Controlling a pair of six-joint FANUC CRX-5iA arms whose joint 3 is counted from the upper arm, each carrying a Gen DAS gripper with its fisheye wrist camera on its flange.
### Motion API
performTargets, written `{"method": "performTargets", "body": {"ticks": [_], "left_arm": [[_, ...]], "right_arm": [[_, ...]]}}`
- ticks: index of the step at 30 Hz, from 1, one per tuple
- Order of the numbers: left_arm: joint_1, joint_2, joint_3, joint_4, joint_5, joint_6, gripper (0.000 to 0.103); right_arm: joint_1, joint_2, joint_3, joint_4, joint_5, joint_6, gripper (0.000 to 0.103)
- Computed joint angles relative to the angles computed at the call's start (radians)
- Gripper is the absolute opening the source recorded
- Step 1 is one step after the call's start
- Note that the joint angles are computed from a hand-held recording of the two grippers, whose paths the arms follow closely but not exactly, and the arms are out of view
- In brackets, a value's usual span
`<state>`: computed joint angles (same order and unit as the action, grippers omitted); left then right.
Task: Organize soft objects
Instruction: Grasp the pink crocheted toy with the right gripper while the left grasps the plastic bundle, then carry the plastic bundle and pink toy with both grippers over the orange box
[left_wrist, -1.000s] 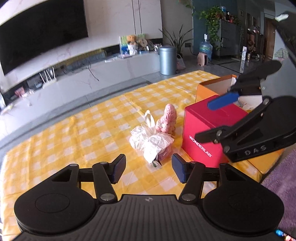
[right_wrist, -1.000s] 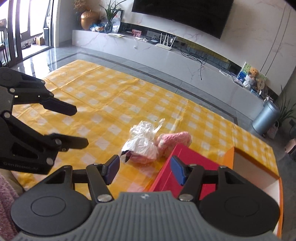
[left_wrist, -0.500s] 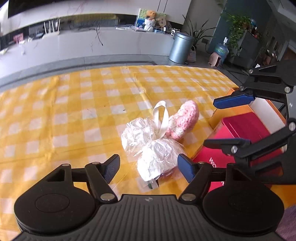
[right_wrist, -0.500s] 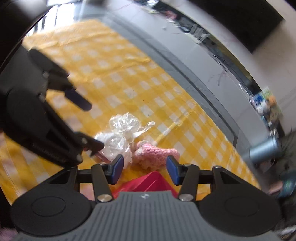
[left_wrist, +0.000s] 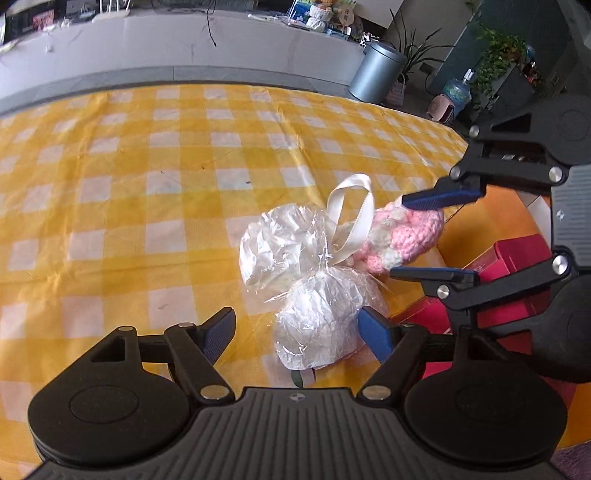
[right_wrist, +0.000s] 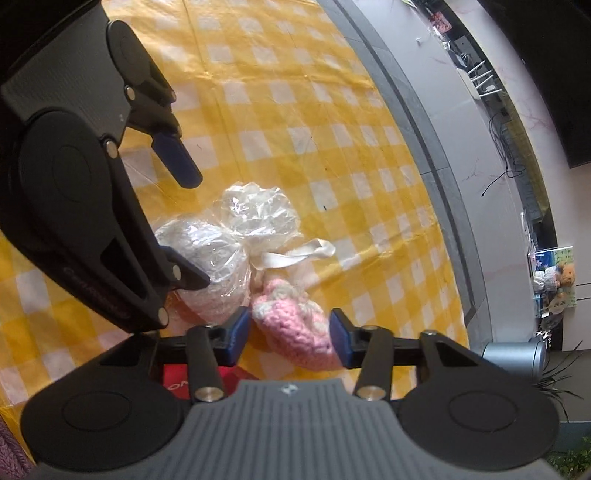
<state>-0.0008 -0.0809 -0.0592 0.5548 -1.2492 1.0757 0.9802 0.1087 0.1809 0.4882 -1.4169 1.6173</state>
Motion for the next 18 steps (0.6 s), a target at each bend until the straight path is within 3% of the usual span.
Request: {"method": "performTargets", "body": {"ticks": [3, 6, 11, 18], "left_arm": [[0.012, 0.011, -0.008, 0.029, -0.018, 0.001, 0.082], [0.029, 0.018, -0.019, 0.076, -0.046, -0.007, 0.061], [0.041, 0.0, -0.022, 0.079, -0.043, -0.005, 0.043], [0.081, -0.063, -0.021, 0.04, -0.023, -0.002, 0.039]], "right_arm": [[-0.006, 0.009, 0.013, -0.019, -0.016, 0.01, 0.03], [-0.008, 0.012, 0.028, -0.04, -0.027, 0.013, 0.021], [-0.004, 0.017, 0.033, -0.038, -0.029, 0.007, 0.014], [0.031, -0.014, -0.014, 0.01, 0.017, -0.027, 0.01]]}}
